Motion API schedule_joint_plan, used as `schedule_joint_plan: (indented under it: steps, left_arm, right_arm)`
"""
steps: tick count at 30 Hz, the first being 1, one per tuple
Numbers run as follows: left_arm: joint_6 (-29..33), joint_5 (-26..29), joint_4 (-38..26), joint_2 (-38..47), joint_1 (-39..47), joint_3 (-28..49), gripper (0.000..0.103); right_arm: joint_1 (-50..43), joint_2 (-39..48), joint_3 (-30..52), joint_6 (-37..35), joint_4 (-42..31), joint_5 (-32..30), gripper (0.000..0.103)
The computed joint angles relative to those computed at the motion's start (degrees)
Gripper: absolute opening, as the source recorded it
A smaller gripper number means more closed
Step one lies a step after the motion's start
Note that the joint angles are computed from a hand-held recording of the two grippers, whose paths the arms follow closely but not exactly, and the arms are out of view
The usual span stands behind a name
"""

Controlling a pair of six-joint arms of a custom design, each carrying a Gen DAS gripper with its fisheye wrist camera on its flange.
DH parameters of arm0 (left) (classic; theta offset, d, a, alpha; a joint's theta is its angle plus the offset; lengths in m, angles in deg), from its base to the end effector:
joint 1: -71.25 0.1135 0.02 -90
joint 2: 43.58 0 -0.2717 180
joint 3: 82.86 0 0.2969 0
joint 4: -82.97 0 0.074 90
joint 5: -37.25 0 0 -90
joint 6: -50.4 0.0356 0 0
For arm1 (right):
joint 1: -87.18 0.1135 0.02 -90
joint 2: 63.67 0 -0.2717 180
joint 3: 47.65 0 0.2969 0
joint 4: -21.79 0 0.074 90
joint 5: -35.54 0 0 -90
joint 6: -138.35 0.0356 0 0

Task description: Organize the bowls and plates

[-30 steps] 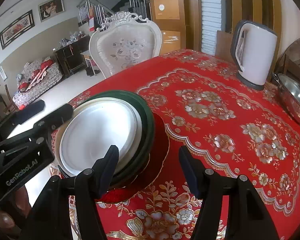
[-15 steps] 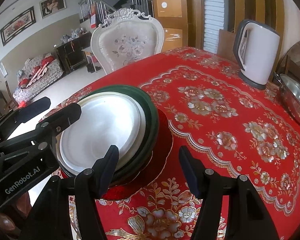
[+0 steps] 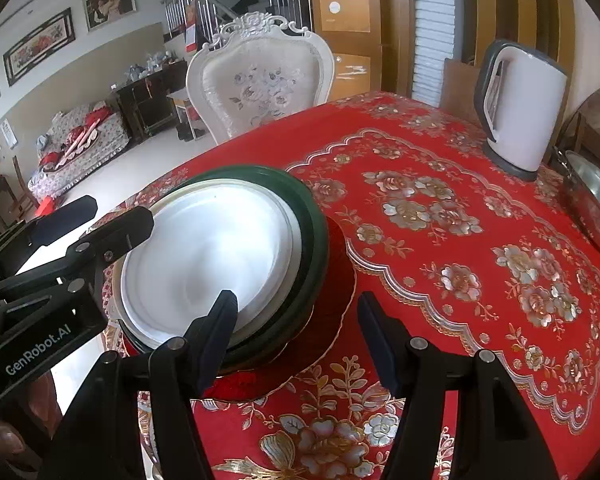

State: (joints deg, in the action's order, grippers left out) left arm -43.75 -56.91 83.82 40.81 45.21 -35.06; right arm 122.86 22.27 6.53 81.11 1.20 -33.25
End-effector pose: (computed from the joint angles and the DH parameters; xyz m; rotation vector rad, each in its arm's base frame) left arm 0.2893 -0.1385 0.1430 0.3776 2.1684 -0.2165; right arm 0.2664 0.1754 0.1434 0.0919 2.4012 0.0885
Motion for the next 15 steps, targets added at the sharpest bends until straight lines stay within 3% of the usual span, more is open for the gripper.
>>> schedule_joint_plan:
  steps: [15]
  left_arm:
    - [-0.14, 0.41, 1.95, -1.45, -0.32, -1.33, 0.069]
  right_arm:
    - [0.10, 0.43, 0.28, -0.16, -0.13, -0.17, 0.063]
